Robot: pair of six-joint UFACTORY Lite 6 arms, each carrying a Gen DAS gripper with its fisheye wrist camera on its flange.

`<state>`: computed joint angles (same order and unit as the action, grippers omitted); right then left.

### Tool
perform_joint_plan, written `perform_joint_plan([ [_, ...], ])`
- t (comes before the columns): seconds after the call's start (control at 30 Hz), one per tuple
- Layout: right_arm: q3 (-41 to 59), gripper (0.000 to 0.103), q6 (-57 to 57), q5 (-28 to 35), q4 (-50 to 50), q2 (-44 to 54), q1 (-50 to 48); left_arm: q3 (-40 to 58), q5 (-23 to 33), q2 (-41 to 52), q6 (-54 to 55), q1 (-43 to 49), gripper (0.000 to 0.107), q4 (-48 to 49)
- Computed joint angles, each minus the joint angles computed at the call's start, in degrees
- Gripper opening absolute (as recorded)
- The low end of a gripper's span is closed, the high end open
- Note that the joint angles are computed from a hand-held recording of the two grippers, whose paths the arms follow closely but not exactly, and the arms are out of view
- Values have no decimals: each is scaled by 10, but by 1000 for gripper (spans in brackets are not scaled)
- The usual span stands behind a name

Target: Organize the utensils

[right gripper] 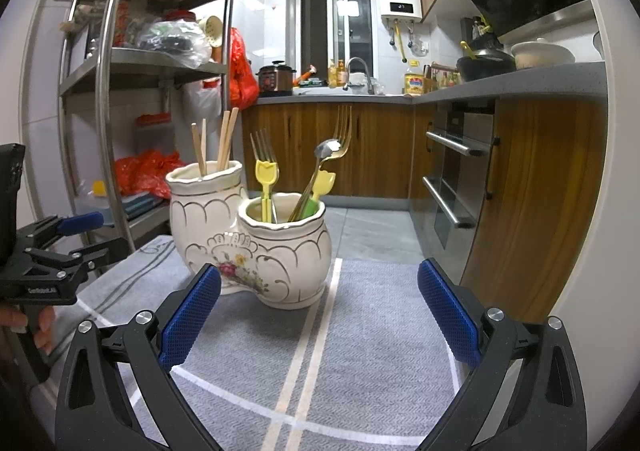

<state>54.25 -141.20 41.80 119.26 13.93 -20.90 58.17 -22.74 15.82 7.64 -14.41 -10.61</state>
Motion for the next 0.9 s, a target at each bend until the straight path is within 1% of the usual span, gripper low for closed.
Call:
perform_joint_plan([
  [0.4, -1, 98, -1, 0, 1, 0, 0, -7, -2, -7, 1, 3, 97, -1],
  [0.9, -1, 98, -2, 0, 2, 0, 1, -15, -15, -13, 47, -13, 97, -46],
])
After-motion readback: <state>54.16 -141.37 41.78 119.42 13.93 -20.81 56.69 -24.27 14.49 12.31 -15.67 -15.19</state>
